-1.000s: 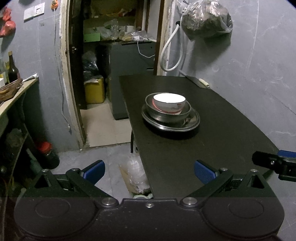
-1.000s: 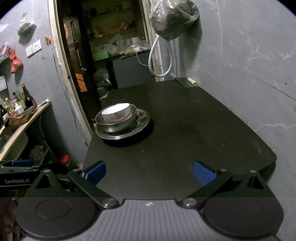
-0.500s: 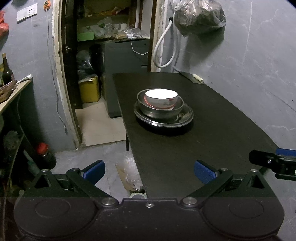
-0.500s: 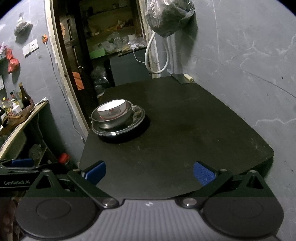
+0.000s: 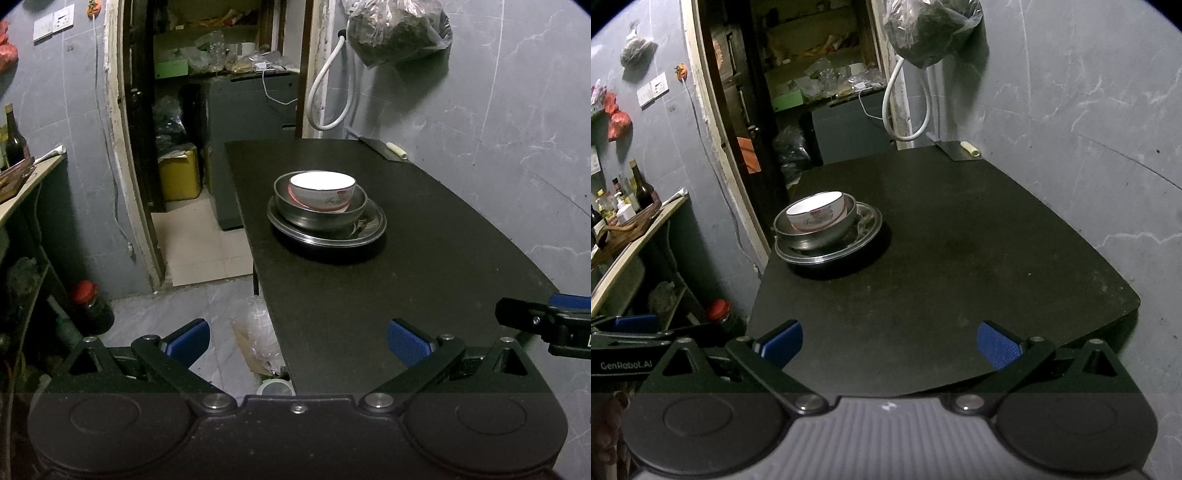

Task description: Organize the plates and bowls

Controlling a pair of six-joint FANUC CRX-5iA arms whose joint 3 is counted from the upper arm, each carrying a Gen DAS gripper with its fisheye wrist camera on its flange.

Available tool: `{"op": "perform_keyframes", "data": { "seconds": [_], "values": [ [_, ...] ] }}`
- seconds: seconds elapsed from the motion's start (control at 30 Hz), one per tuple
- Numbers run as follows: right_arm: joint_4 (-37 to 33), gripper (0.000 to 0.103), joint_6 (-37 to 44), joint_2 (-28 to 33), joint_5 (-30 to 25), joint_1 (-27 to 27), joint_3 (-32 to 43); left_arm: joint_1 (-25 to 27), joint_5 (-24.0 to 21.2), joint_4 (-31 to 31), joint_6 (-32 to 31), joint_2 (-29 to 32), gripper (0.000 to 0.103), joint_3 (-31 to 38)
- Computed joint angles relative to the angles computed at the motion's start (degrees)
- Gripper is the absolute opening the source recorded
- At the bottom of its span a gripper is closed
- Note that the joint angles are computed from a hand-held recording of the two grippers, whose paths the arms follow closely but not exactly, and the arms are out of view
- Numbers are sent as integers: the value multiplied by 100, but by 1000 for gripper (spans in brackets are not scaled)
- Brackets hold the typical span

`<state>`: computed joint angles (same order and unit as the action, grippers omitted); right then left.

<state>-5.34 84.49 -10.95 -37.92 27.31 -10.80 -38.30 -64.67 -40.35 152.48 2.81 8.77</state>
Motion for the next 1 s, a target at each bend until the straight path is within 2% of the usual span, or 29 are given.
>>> {"op": "perform_keyframes", "data": {
  "seconds": [1.0],
  "values": [
    [29,103,11,-39,67,51,-71,-71,-130,-72,119,-78,102,-45]
  ]
}}
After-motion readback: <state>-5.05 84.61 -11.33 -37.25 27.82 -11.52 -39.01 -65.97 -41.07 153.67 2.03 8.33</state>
